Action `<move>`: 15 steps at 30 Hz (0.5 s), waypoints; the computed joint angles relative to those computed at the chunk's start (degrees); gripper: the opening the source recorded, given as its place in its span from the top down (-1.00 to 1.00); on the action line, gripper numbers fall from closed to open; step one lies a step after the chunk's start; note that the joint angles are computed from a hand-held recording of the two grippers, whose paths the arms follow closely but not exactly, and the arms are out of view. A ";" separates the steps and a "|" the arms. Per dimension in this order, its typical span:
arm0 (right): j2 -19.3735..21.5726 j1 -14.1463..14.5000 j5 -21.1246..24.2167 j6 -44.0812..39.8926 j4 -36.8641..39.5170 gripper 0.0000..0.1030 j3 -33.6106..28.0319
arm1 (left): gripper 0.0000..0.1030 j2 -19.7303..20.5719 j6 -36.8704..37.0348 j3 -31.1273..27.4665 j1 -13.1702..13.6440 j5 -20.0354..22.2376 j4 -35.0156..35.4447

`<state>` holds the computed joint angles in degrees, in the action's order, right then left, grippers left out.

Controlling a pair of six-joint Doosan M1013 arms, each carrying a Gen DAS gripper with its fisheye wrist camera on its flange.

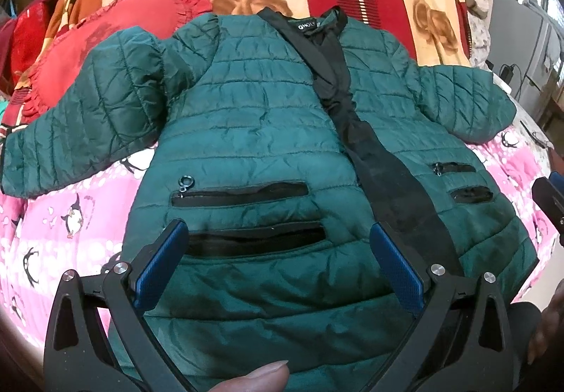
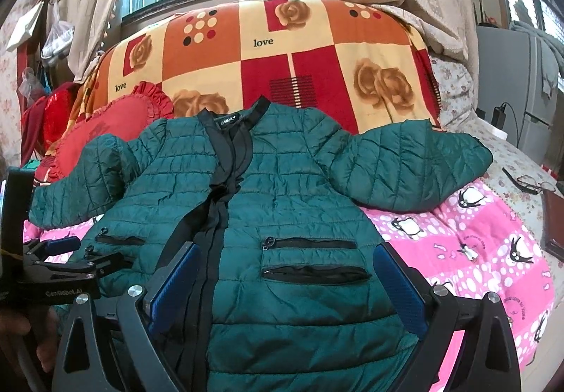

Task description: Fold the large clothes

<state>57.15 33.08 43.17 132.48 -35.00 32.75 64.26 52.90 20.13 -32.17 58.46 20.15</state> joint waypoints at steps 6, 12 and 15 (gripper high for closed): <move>-0.01 0.01 -0.03 -0.02 0.03 -0.88 0.04 | -0.99 0.47 0.30 -0.86 -0.04 0.49 -0.12; 0.06 0.01 0.35 -0.20 0.21 -0.88 -0.19 | -0.99 0.44 -0.44 -0.62 -0.03 0.71 0.22; 0.10 -0.02 0.40 -0.25 0.34 -0.88 -0.30 | -0.99 0.53 -0.48 -0.80 -0.01 0.74 0.09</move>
